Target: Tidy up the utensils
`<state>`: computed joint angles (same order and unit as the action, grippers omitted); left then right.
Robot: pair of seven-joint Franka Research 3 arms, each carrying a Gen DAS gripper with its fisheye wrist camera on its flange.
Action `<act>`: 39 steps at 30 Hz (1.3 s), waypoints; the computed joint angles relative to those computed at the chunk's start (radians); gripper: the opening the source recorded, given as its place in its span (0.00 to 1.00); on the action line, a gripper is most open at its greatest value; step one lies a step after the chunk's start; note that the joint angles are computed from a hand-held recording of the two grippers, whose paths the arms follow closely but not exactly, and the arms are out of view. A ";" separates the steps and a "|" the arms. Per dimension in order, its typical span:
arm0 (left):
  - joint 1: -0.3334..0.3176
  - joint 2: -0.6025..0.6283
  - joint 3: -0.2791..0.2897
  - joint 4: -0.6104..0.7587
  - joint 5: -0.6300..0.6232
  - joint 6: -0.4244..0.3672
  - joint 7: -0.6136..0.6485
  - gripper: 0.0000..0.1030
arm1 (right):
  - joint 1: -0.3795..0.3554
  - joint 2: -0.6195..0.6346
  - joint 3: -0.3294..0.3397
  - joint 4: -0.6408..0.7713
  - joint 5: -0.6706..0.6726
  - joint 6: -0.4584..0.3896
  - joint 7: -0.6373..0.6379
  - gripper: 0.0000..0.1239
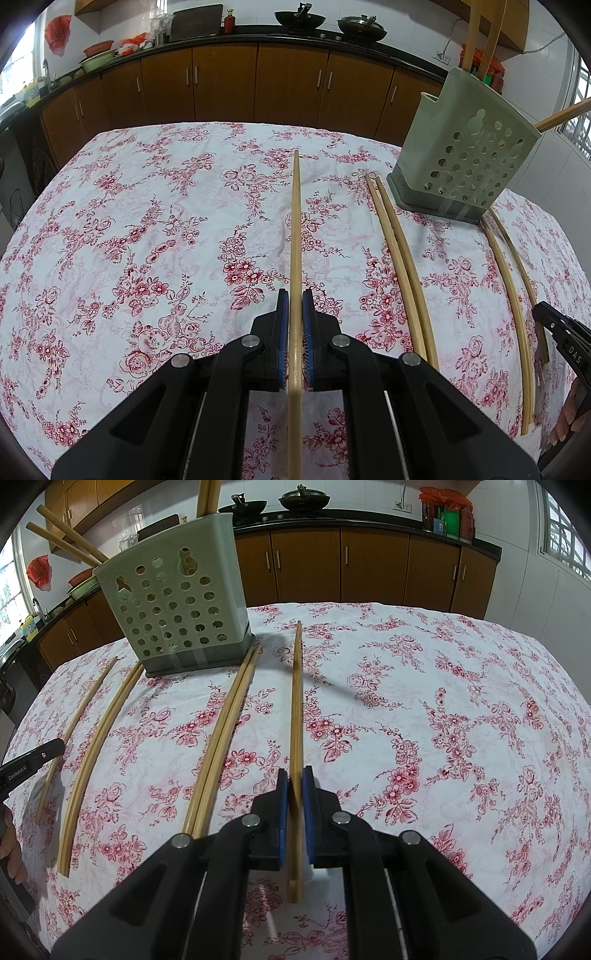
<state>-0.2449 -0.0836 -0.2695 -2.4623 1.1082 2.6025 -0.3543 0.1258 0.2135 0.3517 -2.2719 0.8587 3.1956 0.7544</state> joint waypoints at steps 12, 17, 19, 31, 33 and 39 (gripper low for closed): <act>0.000 0.000 0.000 0.000 -0.001 0.000 0.001 0.09 | -0.001 0.000 0.003 0.003 0.021 -0.002 -0.020 0.08; 0.000 -0.002 0.000 -0.001 -0.001 0.000 0.001 0.09 | 0.001 0.000 0.001 0.004 0.029 -0.004 -0.028 0.08; 0.000 -0.002 0.000 -0.001 -0.002 0.000 0.001 0.09 | 0.004 0.000 -0.002 0.004 0.031 -0.004 -0.029 0.08; 0.000 -0.002 0.000 -0.001 -0.001 0.001 0.001 0.09 | 0.009 -0.001 -0.006 0.009 0.056 -0.009 -0.053 0.08; 0.000 -0.002 0.000 -0.001 -0.001 0.001 0.001 0.09 | 0.011 -0.001 -0.008 0.009 0.060 -0.010 -0.056 0.08; -0.002 -0.003 -0.002 0.000 -0.010 -0.009 0.017 0.09 | 0.021 -0.002 -0.018 0.009 0.066 -0.010 -0.062 0.08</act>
